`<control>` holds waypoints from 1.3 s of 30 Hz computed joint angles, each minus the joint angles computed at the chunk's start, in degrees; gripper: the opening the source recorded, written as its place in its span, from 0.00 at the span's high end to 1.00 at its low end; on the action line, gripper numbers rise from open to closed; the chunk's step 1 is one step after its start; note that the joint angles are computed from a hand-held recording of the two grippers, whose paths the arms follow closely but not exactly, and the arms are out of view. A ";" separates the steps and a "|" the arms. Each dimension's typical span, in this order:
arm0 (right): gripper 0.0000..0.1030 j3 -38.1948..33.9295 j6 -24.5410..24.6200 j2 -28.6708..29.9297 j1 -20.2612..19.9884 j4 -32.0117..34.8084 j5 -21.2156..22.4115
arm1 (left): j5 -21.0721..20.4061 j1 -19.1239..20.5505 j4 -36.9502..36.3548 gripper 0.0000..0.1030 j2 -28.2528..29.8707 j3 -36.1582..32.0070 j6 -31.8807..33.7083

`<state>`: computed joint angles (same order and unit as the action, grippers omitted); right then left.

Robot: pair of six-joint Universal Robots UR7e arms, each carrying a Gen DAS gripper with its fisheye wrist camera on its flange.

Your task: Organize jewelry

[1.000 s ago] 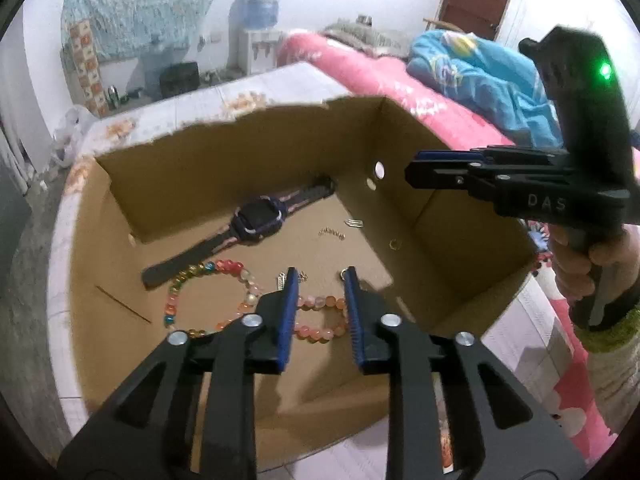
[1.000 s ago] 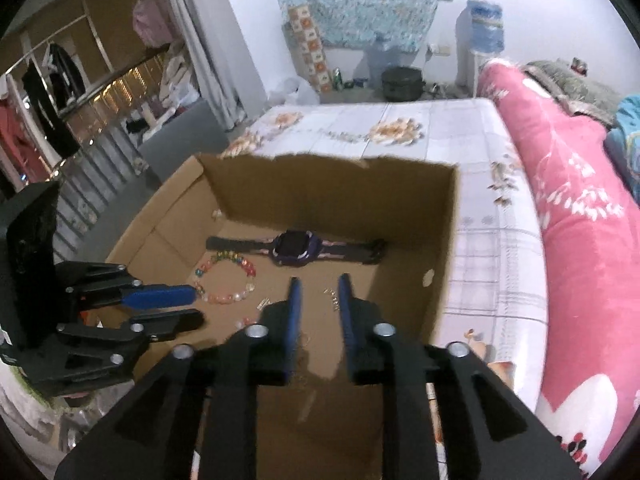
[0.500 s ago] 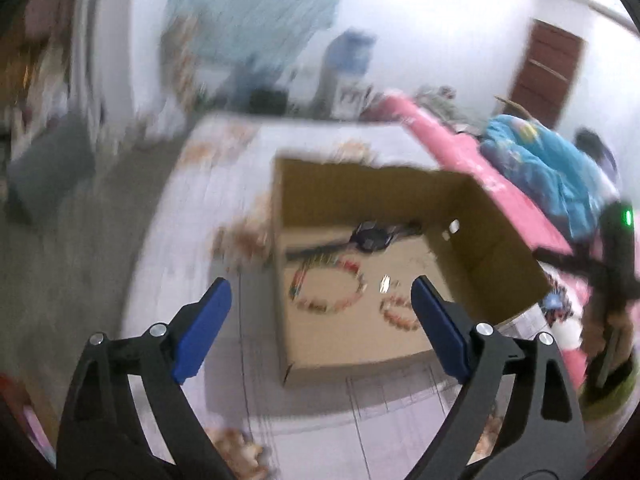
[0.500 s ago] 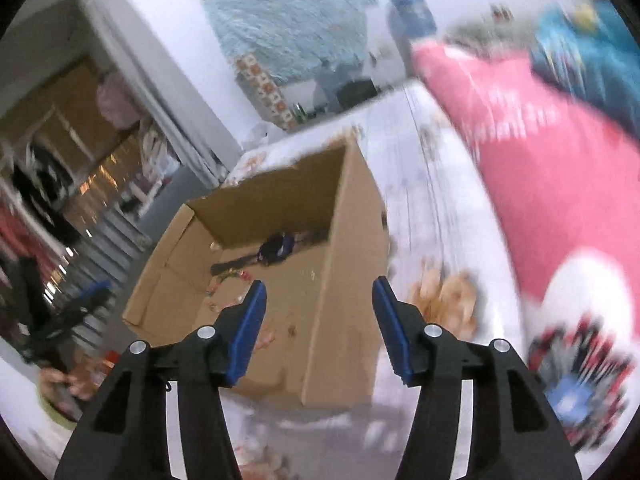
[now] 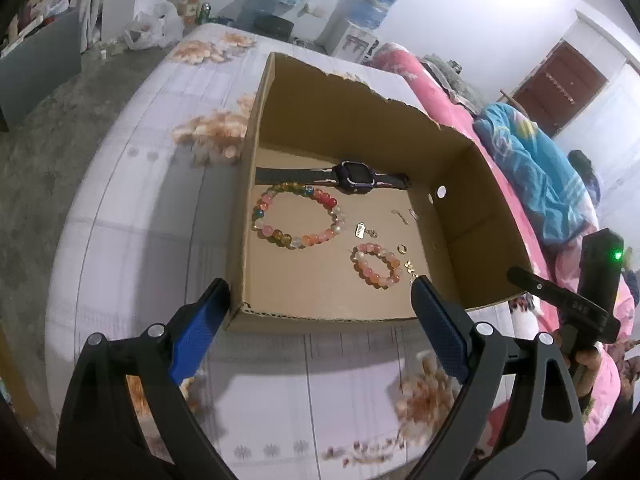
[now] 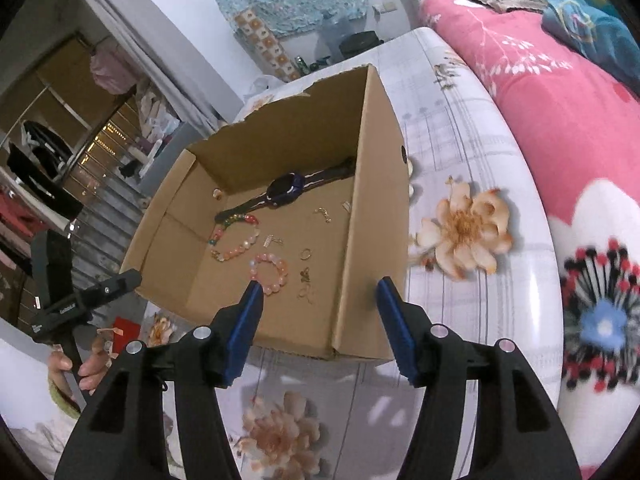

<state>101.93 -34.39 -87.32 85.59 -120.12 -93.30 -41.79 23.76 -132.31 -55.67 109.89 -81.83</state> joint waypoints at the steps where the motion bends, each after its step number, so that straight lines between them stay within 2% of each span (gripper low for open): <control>1: 0.43 0.54 -0.04 -1.01 -0.55 0.59 0.49 | -0.39 -0.80 0.15 0.15 -0.41 0.80 -0.93; 7: 0.43 5.81 -0.78 -8.61 -4.76 1.92 5.01 | -2.29 -5.83 -0.62 0.15 -1.54 4.71 -4.59; 11: 0.42 8.17 -1.43 -11.54 -5.03 1.63 3.89 | -1.69 -8.66 2.13 0.15 -1.30 5.21 -5.96; 13: 0.42 10.00 -2.66 -13.73 -4.51 -0.26 2.51 | -0.83 -10.45 6.96 0.15 -1.17 4.26 -7.49; 15: 0.29 12.70 -4.36 -16.99 -3.73 -4.11 0.81 | 1.96 -13.40 16.74 0.14 -1.08 2.56 -12.43; 17: 0.23 15.21 -6.75 -20.18 -3.39 -7.12 -0.57 | 3.39 -15.82 24.09 0.13 -0.83 1.36 -17.35; 18: 0.18 16.70 -7.98 -21.96 -3.19 -8.99 -1.51 | 3.54 -16.38 26.14 0.13 -0.91 1.07 -18.63; 21: 0.12 20.56 -10.64 -25.85 -2.32 -13.45 -4.05 | 2.09 -17.86 30.71 0.09 0.14 -0.66 -21.33; 25: 0.10 23.64 -12.69 -27.59 -1.09 -13.80 -5.47 | 1.16 -17.92 30.46 0.08 1.66 -2.14 -21.16; 27: 0.09 25.32 -13.16 -27.76 0.11 -14.91 -6.27 | 1.60 -17.32 33.17 0.08 3.28 -4.28 -22.73; 30: 0.08 29.96 -12.39 -26.01 5.01 -27.16 -12.87 | 1.19 -16.48 39.61 0.08 5.76 -8.02 -27.24; 32: 0.07 31.21 -13.79 -25.66 6.17 -30.24 -12.95 | 0.24 -15.80 41.28 0.08 6.61 -9.56 -27.63; 35: 0.07 31.04 -13.78 -24.59 7.68 -29.94 -13.30 | -1.44 -14.44 45.67 0.08 8.53 -12.91 -27.56; 39: 0.06 29.96 -10.75 -22.58 9.32 -27.87 -15.50 | -3.54 -12.67 42.91 0.08 9.30 -13.62 -24.15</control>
